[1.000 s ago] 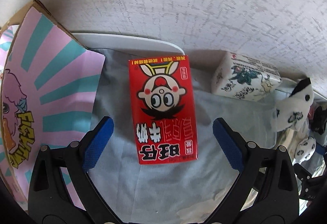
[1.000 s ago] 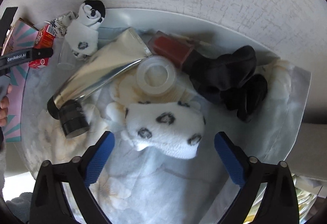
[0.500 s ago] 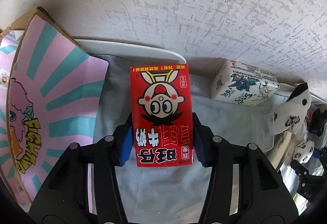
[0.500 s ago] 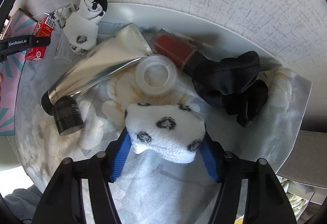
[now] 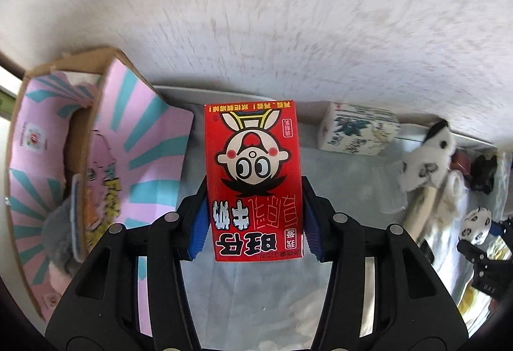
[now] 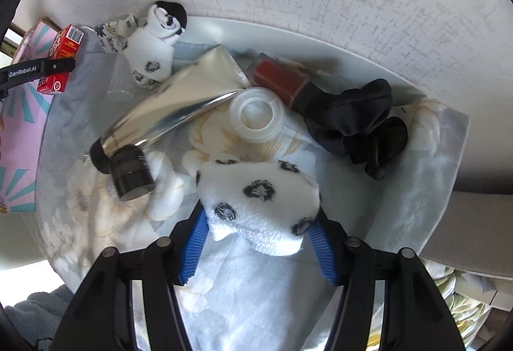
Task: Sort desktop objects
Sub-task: 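Carry the red carton and panda sock over the cardboard box with both tools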
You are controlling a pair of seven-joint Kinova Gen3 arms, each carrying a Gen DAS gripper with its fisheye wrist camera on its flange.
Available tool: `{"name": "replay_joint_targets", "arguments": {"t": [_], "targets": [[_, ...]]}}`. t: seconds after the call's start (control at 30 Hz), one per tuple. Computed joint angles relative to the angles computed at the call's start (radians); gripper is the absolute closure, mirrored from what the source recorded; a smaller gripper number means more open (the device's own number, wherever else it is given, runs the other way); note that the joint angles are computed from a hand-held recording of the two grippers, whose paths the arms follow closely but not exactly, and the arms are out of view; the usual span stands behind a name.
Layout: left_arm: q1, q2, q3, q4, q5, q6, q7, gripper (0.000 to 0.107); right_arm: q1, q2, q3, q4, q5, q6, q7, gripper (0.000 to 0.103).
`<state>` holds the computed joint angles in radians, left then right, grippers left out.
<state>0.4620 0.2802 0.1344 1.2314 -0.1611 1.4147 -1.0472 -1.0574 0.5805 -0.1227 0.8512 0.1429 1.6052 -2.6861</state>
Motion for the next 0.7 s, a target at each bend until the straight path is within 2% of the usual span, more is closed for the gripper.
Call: {"name": "replay_joint_targets", "arguments": {"t": [0.07, 0.13, 0.3, 0.37, 0.43, 0.5, 0.57, 0.63, 0.7], "targets": [[-0.007, -0.024, 0.006, 0.010, 0.013, -0.001, -0.019, 0.061, -0.012, -0.005, 0.007, -0.012, 0.008, 0.020, -0.022, 0.047], [-0.014, -0.042, 0.012, 0.018, 0.030, 0.003, -0.041, 0.061, -0.004, -0.013, -0.022, -0.015, 0.024, 0.033, -0.050, 0.047], [-0.010, -0.086, 0.032, 0.021, 0.046, 0.030, -0.149, 0.061, 0.061, -0.009, -0.205, -0.055, 0.101, 0.083, -0.080, 0.047], [-0.010, -0.103, 0.039, 0.008, 0.047, 0.050, -0.172, 0.061, 0.054, -0.006, -0.207, -0.078, 0.091, 0.094, -0.070, 0.047], [0.017, -0.064, 0.047, -0.066, 0.049, 0.071, -0.164, 0.061, 0.031, 0.007, -0.207, -0.128, 0.112, 0.139, -0.073, 0.047], [-0.002, -0.046, 0.040, -0.096, 0.080, 0.077, -0.170, 0.061, 0.020, 0.024, -0.235, -0.185, 0.152, 0.189, -0.086, 0.047], [-0.006, -0.087, 0.036, -0.056, 0.112, 0.082, -0.143, 0.061, -0.015, 0.052, -0.196, -0.277, 0.144, 0.259, -0.081, 0.047], [0.006, -0.100, 0.038, -0.038, 0.099, 0.062, -0.124, 0.061, -0.049, 0.082, -0.104, -0.362, 0.091, 0.310, -0.039, 0.047], [-0.021, -0.130, 0.033, -0.019, 0.104, 0.059, -0.139, 0.061, -0.067, 0.101, -0.013, -0.420, 0.051, 0.308, 0.003, 0.047]]}}
